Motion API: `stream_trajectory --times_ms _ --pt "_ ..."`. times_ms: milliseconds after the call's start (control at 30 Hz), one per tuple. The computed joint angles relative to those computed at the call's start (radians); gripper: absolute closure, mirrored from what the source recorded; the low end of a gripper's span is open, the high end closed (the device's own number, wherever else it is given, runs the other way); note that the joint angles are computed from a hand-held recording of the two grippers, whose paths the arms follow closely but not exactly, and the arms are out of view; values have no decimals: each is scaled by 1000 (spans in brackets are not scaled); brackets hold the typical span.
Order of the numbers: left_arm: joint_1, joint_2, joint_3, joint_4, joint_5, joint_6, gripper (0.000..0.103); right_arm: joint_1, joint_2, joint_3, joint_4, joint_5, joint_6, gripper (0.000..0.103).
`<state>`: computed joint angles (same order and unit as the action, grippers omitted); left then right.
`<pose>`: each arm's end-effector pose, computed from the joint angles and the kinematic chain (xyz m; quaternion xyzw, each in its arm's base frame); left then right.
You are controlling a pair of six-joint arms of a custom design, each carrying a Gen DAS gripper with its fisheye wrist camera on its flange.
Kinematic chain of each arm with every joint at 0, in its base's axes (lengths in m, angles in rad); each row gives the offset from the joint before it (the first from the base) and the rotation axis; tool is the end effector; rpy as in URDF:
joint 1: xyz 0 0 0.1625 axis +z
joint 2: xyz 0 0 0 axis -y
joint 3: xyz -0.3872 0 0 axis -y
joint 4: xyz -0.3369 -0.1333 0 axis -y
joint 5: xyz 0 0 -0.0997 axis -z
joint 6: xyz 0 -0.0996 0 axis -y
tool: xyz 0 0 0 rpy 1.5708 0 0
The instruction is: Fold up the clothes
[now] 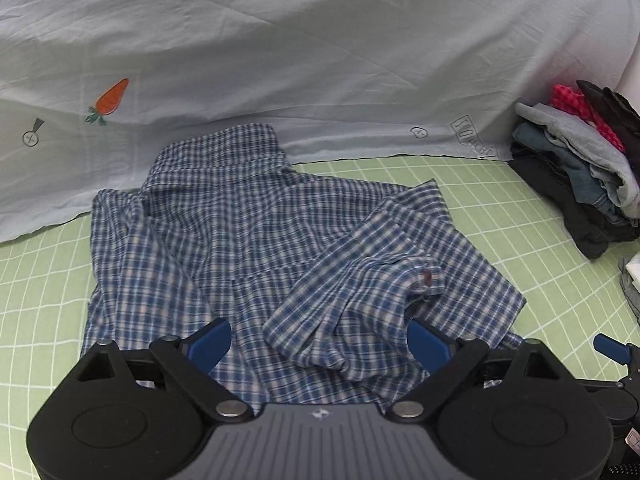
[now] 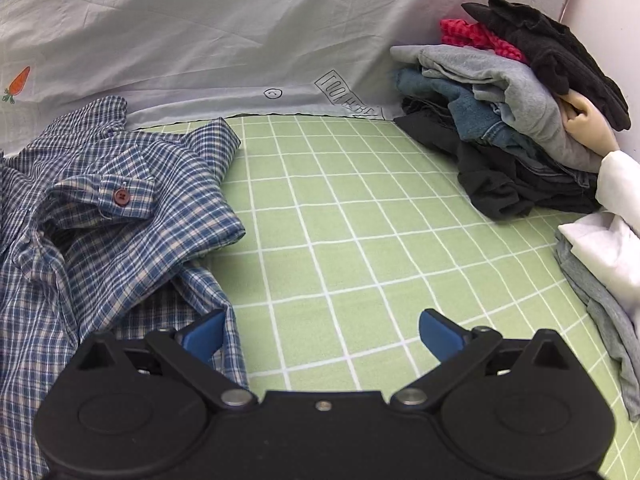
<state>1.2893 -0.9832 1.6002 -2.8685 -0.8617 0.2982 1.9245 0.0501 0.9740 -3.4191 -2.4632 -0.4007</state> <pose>0.0197 -0.6453 0.2938 0.1416 0.8803 -0.3103 0.3299 0.2863 -0.6143 -0.1140 0.1437 -0.8321 0.3519 0.4038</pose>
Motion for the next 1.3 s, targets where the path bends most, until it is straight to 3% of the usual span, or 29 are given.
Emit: stream_trajectory --times_ms 133,200,233,267,367,533,700,800,900,1000,1067,1167,1300 --pt "10 58 -62 41 -40 31 26 -3 4 -9 9 2 10 0" --pt "23 87 -93 71 -47 40 51 -3 7 -12 15 -1 10 0" --pt "30 98 -108 92 -37 28 81 -3 8 -12 17 -2 10 0" --pt "36 106 -119 106 -23 2 96 -3 8 -11 19 -3 10 0" --pt "50 85 -101 35 -43 -23 97 0 7 -7 18 -3 0 0" --pt "9 42 -93 -281 26 131 98 13 -5 14 4 22 -17 0" --pt "-6 41 -210 -587 98 336 98 40 -25 54 -3 80 -24 0" --pt "26 55 -304 -667 128 434 97 68 -36 90 -25 118 -49 0" --pt "64 28 -346 -544 224 319 85 93 -47 128 -37 145 -68 0" --pt "87 -57 -251 -442 284 172 59 118 -55 165 -45 140 -74 0" --pt "91 -132 -132 -416 287 114 35 133 -65 198 -54 131 -56 0" --pt "90 -255 72 -328 289 23 35 155 -77 247 -65 104 -14 0" --pt "75 -408 308 -111 269 -132 35 171 -92 307 -71 69 41 0"
